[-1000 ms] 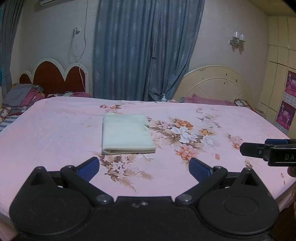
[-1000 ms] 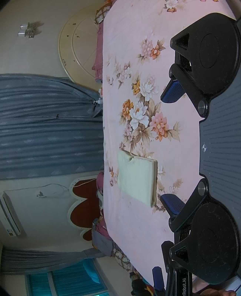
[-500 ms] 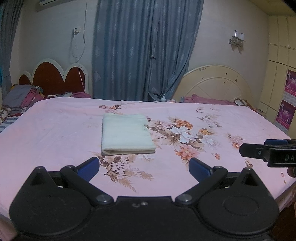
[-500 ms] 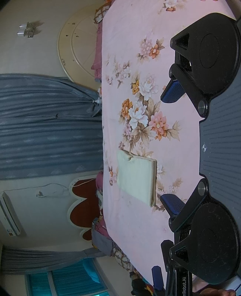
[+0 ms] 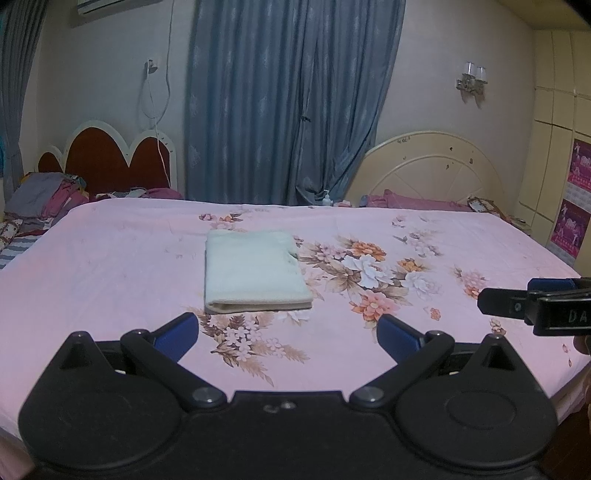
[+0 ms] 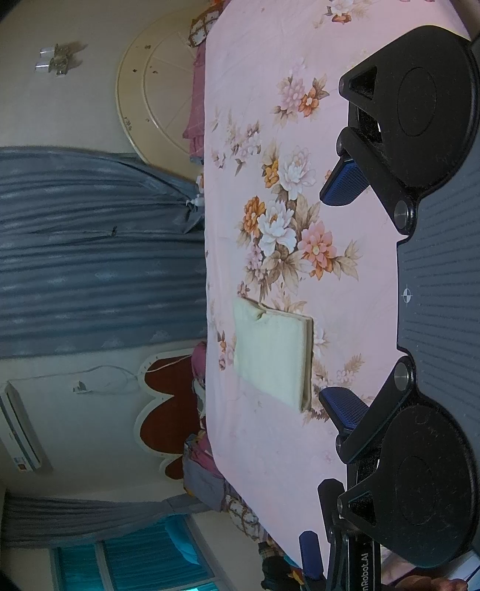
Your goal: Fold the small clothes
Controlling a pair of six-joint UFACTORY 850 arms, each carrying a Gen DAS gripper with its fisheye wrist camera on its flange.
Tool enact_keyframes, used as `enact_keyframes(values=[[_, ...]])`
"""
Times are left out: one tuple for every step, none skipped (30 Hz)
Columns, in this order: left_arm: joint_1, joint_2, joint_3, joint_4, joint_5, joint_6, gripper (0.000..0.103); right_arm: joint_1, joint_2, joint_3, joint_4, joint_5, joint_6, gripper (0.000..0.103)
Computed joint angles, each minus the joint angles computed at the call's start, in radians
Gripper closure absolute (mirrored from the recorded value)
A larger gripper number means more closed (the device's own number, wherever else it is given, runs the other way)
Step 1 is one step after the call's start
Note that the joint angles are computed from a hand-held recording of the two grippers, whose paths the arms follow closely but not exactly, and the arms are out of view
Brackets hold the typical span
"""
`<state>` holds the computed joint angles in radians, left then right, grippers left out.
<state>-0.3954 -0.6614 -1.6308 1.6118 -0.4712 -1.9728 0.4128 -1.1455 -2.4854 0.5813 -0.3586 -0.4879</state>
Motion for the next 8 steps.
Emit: enact_keyframes(values=[[0.001, 0.001, 0.002, 0.004, 0.001, -0.002, 0.003, 0.001, -0.001, -0.001, -0.004, 0.000, 0.003, 0.000], [0.002, 0.002, 0.002, 0.006, -0.001, 0.000, 0.003, 0.001, -0.001, -0.002, -0.001, -0.001, 0.001, 0.000], [0.001, 0.001, 0.002, 0.005, -0.007, 0.004, 0.004, 0.001, -0.001, -0.001, 0.003, -0.001, -0.003, 0.000], [0.002, 0.002, 0.003, 0.007, -0.007, 0.005, 0.004, 0.002, -0.001, -0.001, -0.001, 0.000, 0.001, 0.000], [0.004, 0.003, 0.003, 0.006, -0.007, 0.006, 0.004, 0.003, -0.001, -0.002, -0.002, 0.001, 0.000, 0.000], [0.006, 0.003, 0.003, 0.002, 0.000, 0.012, 0.004, 0.003, -0.002, -0.003, -0.001, 0.000, -0.001, 0.000], [0.009, 0.003, 0.002, -0.003, 0.008, 0.015, 0.004, 0.003, -0.004, -0.008, -0.002, -0.003, 0.000, 0.000], [0.009, 0.003, 0.002, -0.005, 0.011, 0.015, 0.004, 0.004, -0.008, -0.014, -0.007, -0.006, 0.004, 0.000]])
